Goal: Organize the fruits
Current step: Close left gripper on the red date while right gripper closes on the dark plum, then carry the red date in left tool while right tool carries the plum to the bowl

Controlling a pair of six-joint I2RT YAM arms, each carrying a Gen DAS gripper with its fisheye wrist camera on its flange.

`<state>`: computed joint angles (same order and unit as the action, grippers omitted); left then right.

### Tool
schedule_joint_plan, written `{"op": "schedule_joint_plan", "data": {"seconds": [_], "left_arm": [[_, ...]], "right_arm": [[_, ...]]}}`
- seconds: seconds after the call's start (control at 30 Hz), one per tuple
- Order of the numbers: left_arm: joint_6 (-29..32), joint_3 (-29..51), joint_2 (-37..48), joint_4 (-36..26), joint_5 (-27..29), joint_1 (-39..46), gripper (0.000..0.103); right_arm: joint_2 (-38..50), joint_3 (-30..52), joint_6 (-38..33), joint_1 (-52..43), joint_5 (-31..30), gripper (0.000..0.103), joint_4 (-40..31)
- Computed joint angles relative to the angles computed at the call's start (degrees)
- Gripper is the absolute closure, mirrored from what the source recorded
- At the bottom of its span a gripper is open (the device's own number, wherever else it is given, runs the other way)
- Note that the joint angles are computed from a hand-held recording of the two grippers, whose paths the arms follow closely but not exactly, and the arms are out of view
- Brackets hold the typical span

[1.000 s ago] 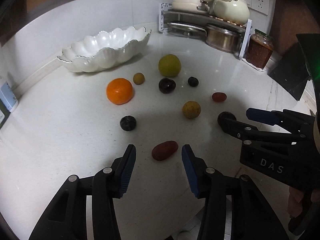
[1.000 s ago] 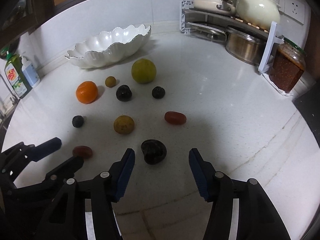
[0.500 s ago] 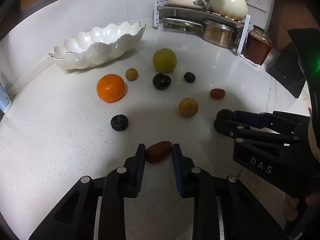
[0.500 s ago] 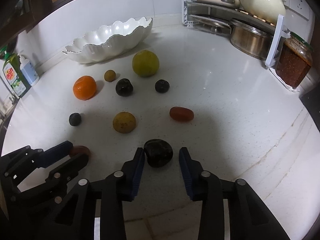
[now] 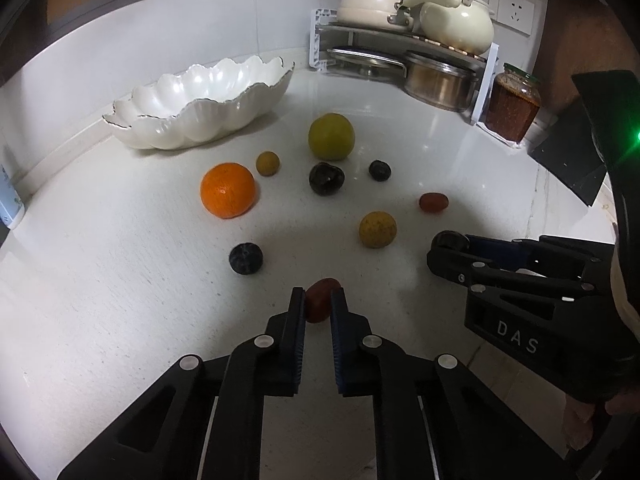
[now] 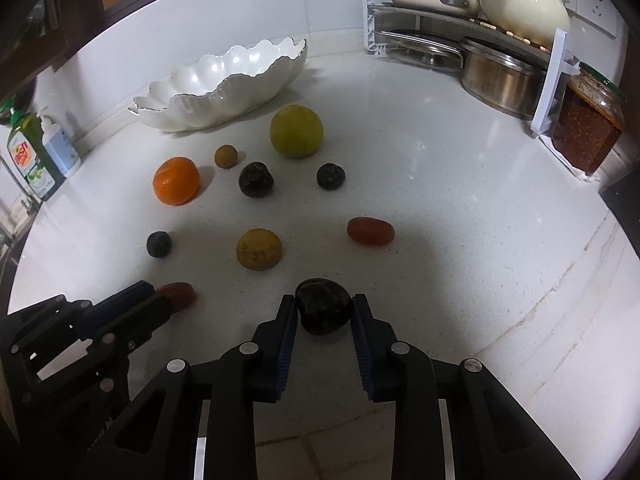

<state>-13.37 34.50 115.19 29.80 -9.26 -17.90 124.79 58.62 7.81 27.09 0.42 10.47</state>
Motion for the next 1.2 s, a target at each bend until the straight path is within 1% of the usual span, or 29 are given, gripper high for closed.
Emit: {"op": "schedule_joint_plan", "data": {"seconds": [0.07, 0.2, 0.27, 0.33, 0.4, 0.43, 0.5, 0.6, 0.63, 0.67, 0.7, 0.73, 0.93, 1.2], "left_arm": [[0.36, 0.31, 0.36, -0.5, -0.31, -0.04, 0.089], [0.18, 0.13, 0.62, 0.0, 0.82, 0.53, 0.089], [0.62, 0.22, 0.83, 0.04, 1.14, 0.86, 0.086], [1.45, 0.81, 1.2, -0.75, 2.32, 1.47, 0.08], [1.71, 1.51, 1.61, -1.62, 2.63, 1.88, 0.076], [1.85, 1.95, 1.77, -2.2, 3.14, 2.12, 0.069], [1.72, 2.36, 2.25, -2.26, 3.43, 2.12, 0.062], [1.91, 3.44, 3.37, -2.39, 2.78, 1.78, 0.062], [2.05, 3.71, 3.6, -2.44, 2.7, 1.79, 0.063], [2.29, 4.0, 3.86, -2.45, 2.22, 1.6, 0.066], [2.72, 4.25, 4.02, -2.52, 1.86, 1.48, 0.076], [3.25, 4.39, 4.08, -2.5, 1.89, 1.41, 0.08], [3.8, 4.88, 3.47, -3.59, 3.75, 2.5, 0.082], [3.98, 4.31, -0.34, -4.8, 5.28, 4.45, 0.082]], "right_arm": [[-0.04, -0.07, -0.01, 0.12, 0.1, 0.074, 0.0], [-0.14, -0.27, -0.03, 0.15, 0.01, 0.074, 0.03], [-0.3, -0.46, 0.0, 0.21, -0.11, 0.074, 0.16], [-0.5, -0.69, -0.11, 0.4, 0.18, 0.074, 0.31], [-0.57, -0.77, -0.32, 0.58, 0.44, 0.074, 0.4], [-0.63, -0.8, -0.48, 0.69, 0.68, 0.074, 0.46], [-0.67, -0.81, -0.69, 0.84, 0.99, 0.074, 0.63], [-0.61, -0.53, -0.75, 0.58, 0.82, 0.074, 0.57], [-0.57, -0.38, -0.67, 0.51, 0.85, 0.074, 0.47], [-0.51, -0.21, -0.56, 0.45, 0.95, 0.074, 0.37], [-0.45, -0.08, -0.5, 0.38, 1.04, 0.074, 0.27], [-0.39, 0.07, -0.4, 0.34, 1.13, 0.074, 0.13], [-0.2, 0.79, 0.04, 0.32, 1.07, 0.074, -0.59], [-0.98, 1.28, 0.71, 0.58, 0.86, 0.074, -1.39]]}}
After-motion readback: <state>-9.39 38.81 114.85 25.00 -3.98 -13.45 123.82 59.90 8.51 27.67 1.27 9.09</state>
